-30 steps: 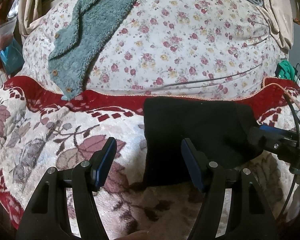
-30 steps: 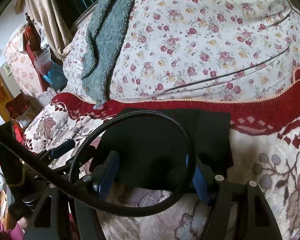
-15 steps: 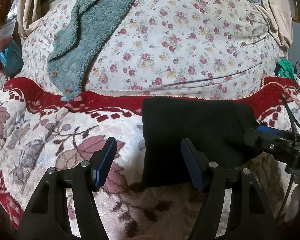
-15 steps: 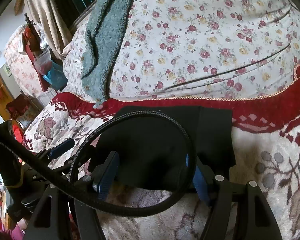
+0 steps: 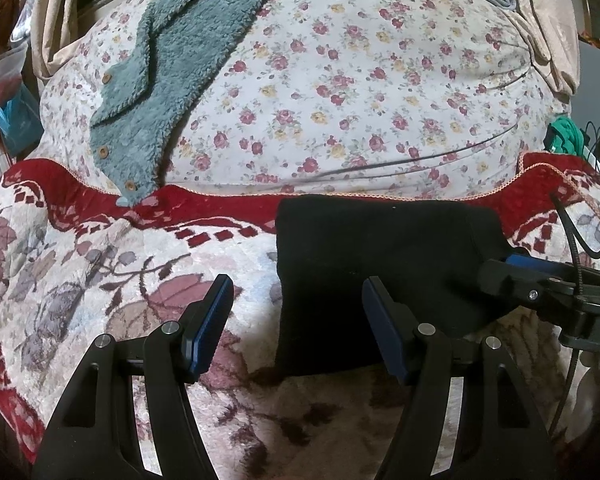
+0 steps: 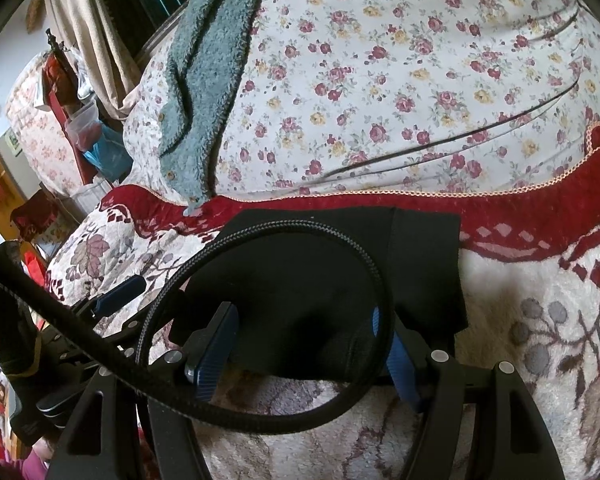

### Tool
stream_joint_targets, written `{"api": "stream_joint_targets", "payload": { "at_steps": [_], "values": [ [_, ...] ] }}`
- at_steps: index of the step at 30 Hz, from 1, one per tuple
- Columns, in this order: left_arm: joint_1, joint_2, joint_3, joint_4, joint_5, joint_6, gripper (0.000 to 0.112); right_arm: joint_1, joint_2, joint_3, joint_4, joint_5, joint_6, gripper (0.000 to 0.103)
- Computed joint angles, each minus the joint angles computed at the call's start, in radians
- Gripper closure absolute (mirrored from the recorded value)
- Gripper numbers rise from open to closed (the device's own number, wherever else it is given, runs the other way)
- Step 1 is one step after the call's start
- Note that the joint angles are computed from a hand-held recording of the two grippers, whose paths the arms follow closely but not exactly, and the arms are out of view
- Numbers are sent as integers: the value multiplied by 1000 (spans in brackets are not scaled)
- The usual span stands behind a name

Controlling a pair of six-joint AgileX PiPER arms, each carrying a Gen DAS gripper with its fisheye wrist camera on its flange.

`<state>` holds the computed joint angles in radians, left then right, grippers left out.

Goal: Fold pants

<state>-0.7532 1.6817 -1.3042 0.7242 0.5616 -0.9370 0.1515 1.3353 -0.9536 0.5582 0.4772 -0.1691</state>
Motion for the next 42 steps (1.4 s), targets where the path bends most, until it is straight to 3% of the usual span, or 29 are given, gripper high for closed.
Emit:
{"api": "stream_joint_targets", "payload": {
  "at_steps": [42],
  "values": [
    [2,10,7,6,-41,6,45,-28,-23,20,42,4,-48,35]
  ]
}}
